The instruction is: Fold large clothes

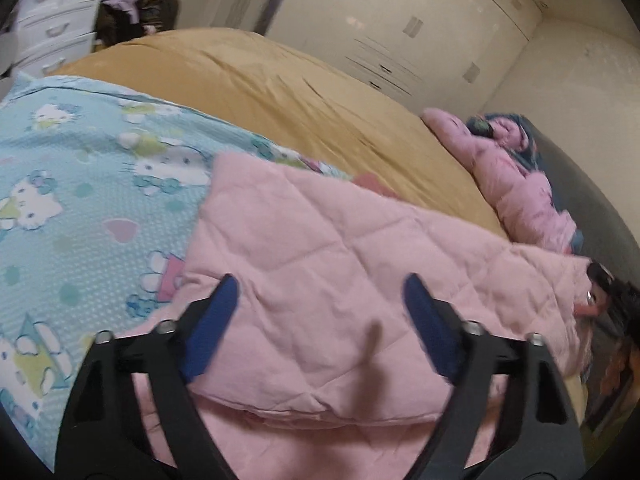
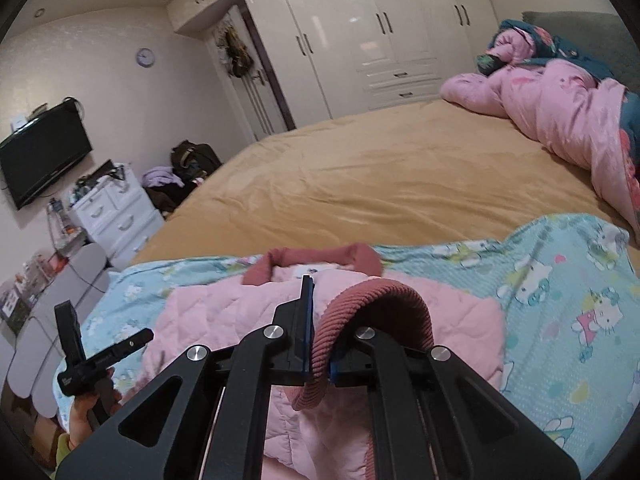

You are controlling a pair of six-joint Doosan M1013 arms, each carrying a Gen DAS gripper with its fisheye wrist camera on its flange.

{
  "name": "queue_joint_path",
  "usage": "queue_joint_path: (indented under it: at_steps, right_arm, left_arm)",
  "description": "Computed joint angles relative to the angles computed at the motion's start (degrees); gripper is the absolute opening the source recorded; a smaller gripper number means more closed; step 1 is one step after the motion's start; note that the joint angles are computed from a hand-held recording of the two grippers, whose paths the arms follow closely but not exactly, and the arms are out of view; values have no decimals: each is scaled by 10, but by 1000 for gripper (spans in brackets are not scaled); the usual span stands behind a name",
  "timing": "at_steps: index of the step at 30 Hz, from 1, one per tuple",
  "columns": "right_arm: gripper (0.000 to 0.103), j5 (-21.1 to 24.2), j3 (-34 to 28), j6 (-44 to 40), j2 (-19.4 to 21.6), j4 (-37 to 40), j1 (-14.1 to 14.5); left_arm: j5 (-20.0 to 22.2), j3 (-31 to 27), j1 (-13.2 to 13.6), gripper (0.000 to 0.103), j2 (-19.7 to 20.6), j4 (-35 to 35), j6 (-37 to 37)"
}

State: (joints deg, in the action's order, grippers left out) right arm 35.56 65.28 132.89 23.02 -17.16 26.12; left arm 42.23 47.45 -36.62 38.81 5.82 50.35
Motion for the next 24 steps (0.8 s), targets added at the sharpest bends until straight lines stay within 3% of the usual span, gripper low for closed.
queue_joint_path:
  at_steps: [5,18,20,22,24]
  right_arm:
    - [5,18,-1,37,8,-21,0]
    - [8,78,-5,71,23,6,-8]
    - [17,91,-1,88,21,0,-7]
    - [51,100,8,128,14,-26,-5]
    - [56,118,19,187,4,-98,5]
  left_arm:
    - [26,-20,-1,65,17,5,35]
    - [97,-63,-5,65,50,6,76]
    - [104,-67,-7,65,53,11,77]
    - [109,-69,-6,65,55,9,81]
    - [116,-72,-5,65,57,6,89]
